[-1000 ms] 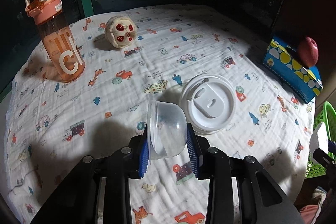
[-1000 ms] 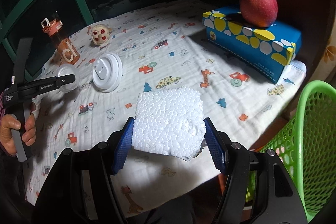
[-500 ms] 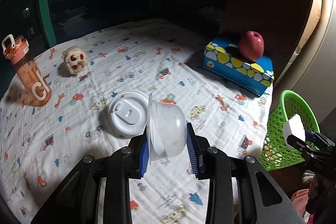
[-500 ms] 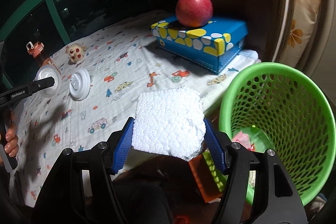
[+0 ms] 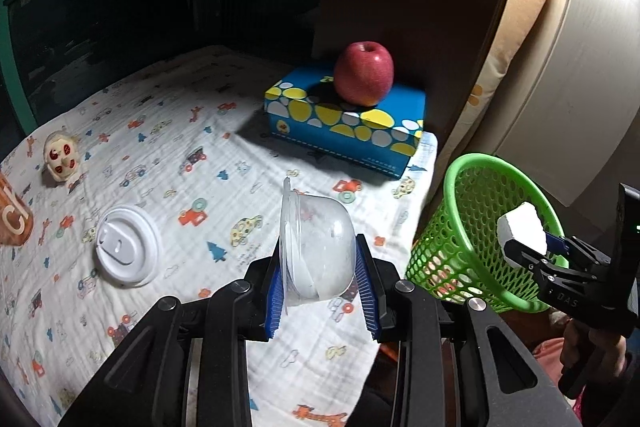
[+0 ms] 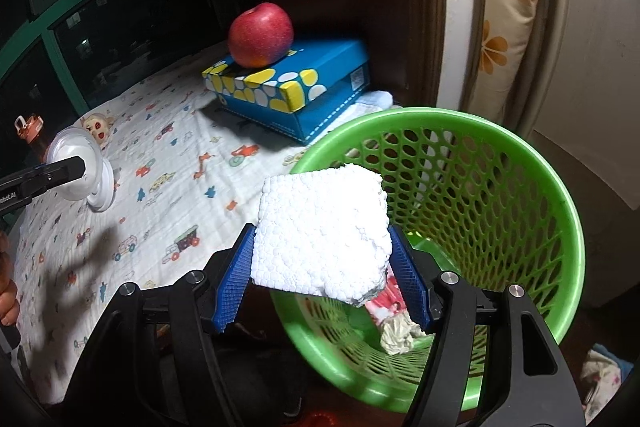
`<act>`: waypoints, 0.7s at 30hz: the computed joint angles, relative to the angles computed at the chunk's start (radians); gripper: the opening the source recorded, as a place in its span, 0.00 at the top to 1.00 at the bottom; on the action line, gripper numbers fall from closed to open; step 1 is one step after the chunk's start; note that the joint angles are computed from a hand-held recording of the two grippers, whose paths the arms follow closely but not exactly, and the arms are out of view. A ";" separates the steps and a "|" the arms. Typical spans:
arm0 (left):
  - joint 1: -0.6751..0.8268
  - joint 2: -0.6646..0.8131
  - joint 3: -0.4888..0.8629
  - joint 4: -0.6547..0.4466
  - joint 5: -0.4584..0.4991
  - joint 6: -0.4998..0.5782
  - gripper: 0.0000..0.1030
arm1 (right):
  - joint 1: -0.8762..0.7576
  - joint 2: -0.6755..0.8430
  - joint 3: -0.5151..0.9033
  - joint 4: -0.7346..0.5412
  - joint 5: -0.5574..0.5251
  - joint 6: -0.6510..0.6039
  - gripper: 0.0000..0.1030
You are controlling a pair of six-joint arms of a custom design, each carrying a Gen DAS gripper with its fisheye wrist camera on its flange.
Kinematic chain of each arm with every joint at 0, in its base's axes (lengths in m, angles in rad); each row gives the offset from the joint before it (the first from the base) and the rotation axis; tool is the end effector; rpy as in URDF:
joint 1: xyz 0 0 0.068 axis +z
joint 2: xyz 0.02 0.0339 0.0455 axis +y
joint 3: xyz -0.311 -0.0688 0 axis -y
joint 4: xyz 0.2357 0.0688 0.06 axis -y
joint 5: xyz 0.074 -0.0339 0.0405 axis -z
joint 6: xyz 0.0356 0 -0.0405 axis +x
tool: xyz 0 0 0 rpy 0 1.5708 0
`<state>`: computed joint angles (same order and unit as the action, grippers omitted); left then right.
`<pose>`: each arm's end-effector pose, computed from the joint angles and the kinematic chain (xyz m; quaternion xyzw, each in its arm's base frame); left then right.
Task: Collect trash
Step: 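Carry the foam to the green basket and open the right tool while the left tool carries the bowl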
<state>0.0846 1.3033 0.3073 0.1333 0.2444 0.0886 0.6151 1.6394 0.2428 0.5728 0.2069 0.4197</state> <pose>0.1870 0.0072 0.1658 0.0441 0.9309 -0.0841 0.3527 0.1800 0.1182 0.1222 -0.0528 0.9253 0.0959 0.3630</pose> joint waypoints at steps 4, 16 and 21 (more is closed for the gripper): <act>-0.119 -0.005 0.013 0.001 -0.052 -0.055 0.70 | -0.081 0.005 -0.029 0.031 -0.030 -0.027 0.37; -0.384 0.046 0.074 0.007 -0.166 -0.162 0.70 | -0.263 0.059 -0.077 0.106 -0.101 -0.099 0.35; -0.465 0.091 0.099 0.024 -0.194 -0.190 0.70 | -0.305 0.049 -0.096 0.115 -0.122 -0.117 0.29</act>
<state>-0.3800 1.3945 0.4061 0.1573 0.0501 -0.1018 0.3103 1.6883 0.1469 0.6876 0.0853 0.3029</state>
